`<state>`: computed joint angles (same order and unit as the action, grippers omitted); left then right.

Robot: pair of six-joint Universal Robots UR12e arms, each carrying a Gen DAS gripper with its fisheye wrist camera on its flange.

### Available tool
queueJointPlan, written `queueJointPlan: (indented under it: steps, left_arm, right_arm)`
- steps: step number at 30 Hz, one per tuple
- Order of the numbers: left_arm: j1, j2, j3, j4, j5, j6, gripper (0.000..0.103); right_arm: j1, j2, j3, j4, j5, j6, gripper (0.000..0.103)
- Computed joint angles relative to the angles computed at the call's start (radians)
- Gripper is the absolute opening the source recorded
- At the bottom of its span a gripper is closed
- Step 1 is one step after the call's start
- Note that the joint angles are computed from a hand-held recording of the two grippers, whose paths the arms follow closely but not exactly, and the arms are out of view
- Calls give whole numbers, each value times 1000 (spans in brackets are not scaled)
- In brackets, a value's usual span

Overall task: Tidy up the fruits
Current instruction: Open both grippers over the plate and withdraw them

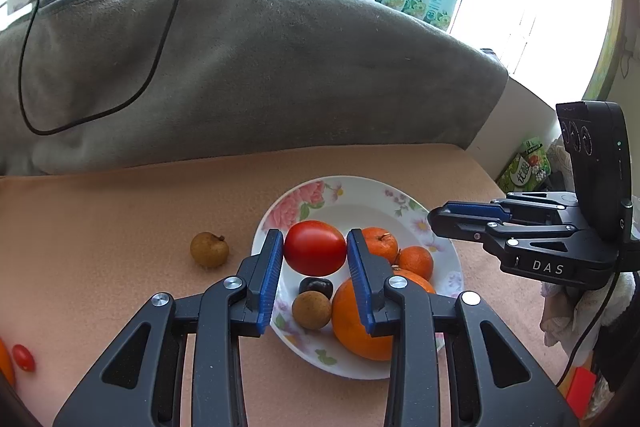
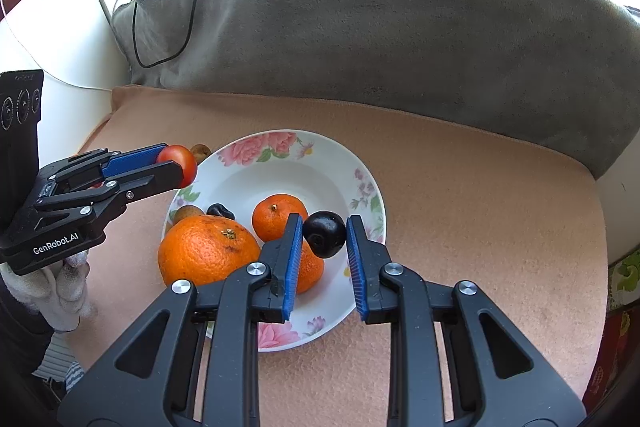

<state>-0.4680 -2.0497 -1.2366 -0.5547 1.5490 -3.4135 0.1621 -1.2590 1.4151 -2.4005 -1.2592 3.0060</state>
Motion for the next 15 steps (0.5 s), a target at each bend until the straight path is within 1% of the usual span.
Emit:
queueJointPlan:
  steps: [2, 3, 4, 5, 6, 8, 9, 10, 11, 12, 13, 15]
  left_arm:
    - [0, 0, 0, 5, 4, -1, 32]
    - [0, 0, 0, 7, 4, -2, 32]
    - [0, 0, 0, 8, 4, -2, 32]
    - [0, 0, 1, 9, 4, -1, 32]
    - [0, 0, 1, 9, 6, 0, 32]
    - [1, 0, 1, 7, 7, -2, 32]
    - [1, 0, 1, 6, 9, -4, 34]
    - [1, 1, 0, 7, 11, -7, 44]
    - [1, 1, -2, 13, 10, -9, 51]
    - [1, 2, -5, 18, 9, -8, 52]
    - [1, 3, -6, 18, 10, -7, 53]
    - [0, 5, -8, 18, 14, -6, 64]
  right_arm:
    - [-2, -1, 2, -1, 2, 2, 24]
    - [-2, -1, 1, -2, 0, 4, 29]
    - [-3, -2, 3, -6, 1, 5, 35]
    - [-3, -3, 6, -14, 3, 9, 49]
    - [-4, -5, 9, -25, 2, 14, 58]
    - [-6, -8, 14, -35, 12, 15, 59]
    - [-7, -9, 14, -35, 12, 14, 59]
    - [-5, -9, 13, -34, 8, 12, 59]
    - [-4, -9, 12, -32, 2, 10, 63]
    - [-3, -10, 13, -35, -4, 10, 69]
    - [-2, -11, 14, -40, -11, 12, 72]
    - [-3, -14, 18, -50, -18, 17, 79]
